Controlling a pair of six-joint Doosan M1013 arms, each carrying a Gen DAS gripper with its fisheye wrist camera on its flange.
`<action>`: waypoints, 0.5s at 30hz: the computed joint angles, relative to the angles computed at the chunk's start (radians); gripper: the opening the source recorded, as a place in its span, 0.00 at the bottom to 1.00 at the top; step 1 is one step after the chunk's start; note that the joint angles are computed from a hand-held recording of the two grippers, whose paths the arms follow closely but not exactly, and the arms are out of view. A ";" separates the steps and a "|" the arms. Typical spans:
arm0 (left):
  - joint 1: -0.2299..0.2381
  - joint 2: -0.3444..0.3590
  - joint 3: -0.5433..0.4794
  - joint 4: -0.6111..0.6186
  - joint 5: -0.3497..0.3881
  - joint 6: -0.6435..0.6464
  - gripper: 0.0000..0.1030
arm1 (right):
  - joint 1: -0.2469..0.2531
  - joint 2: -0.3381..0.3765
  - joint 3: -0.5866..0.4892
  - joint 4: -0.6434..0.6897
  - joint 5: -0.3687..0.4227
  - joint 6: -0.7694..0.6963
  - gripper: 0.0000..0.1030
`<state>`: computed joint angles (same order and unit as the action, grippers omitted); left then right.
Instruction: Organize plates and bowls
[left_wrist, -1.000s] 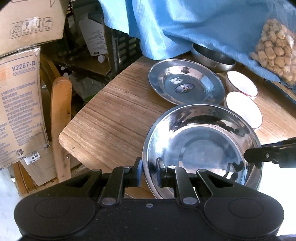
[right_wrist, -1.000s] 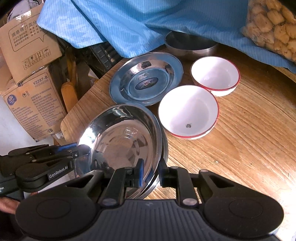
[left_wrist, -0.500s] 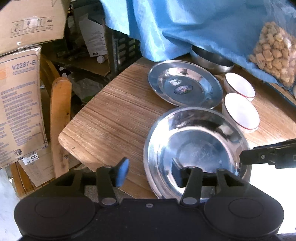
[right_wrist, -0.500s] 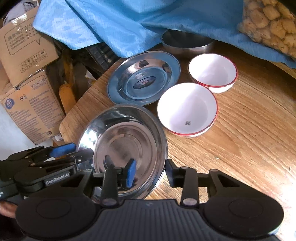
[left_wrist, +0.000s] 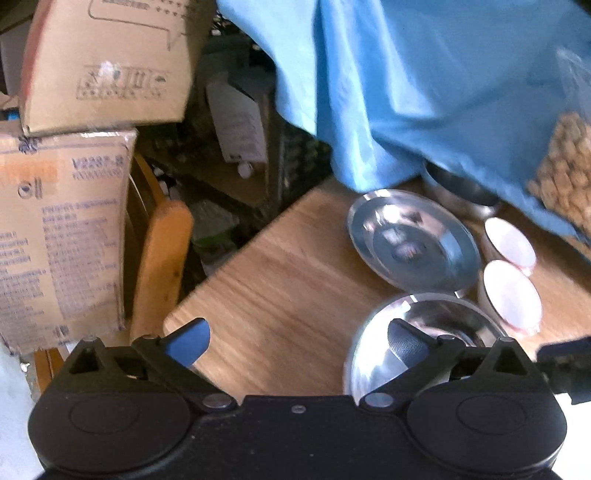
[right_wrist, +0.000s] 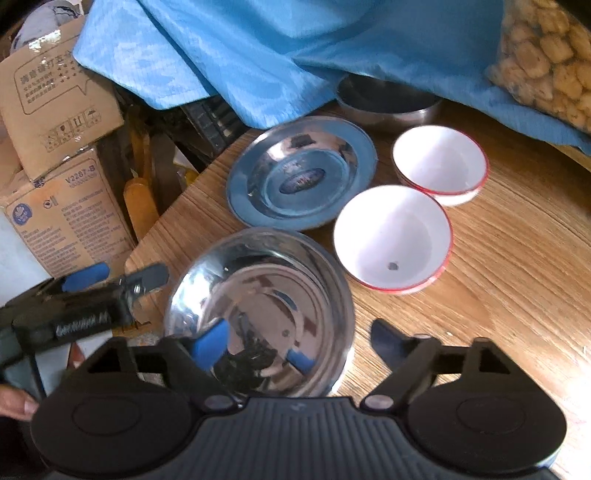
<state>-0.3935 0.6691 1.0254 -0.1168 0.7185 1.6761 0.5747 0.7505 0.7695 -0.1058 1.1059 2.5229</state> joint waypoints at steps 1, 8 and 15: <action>0.001 0.007 -0.011 0.003 -0.002 -0.012 0.99 | 0.001 0.003 -0.006 -0.009 -0.006 0.000 0.98; 0.007 0.064 -0.102 0.027 -0.031 -0.034 0.99 | 0.014 0.023 -0.044 -0.176 -0.022 0.061 1.00; 0.012 0.147 -0.241 -0.033 0.072 0.054 0.99 | -0.008 0.068 -0.116 -0.185 0.031 0.080 1.00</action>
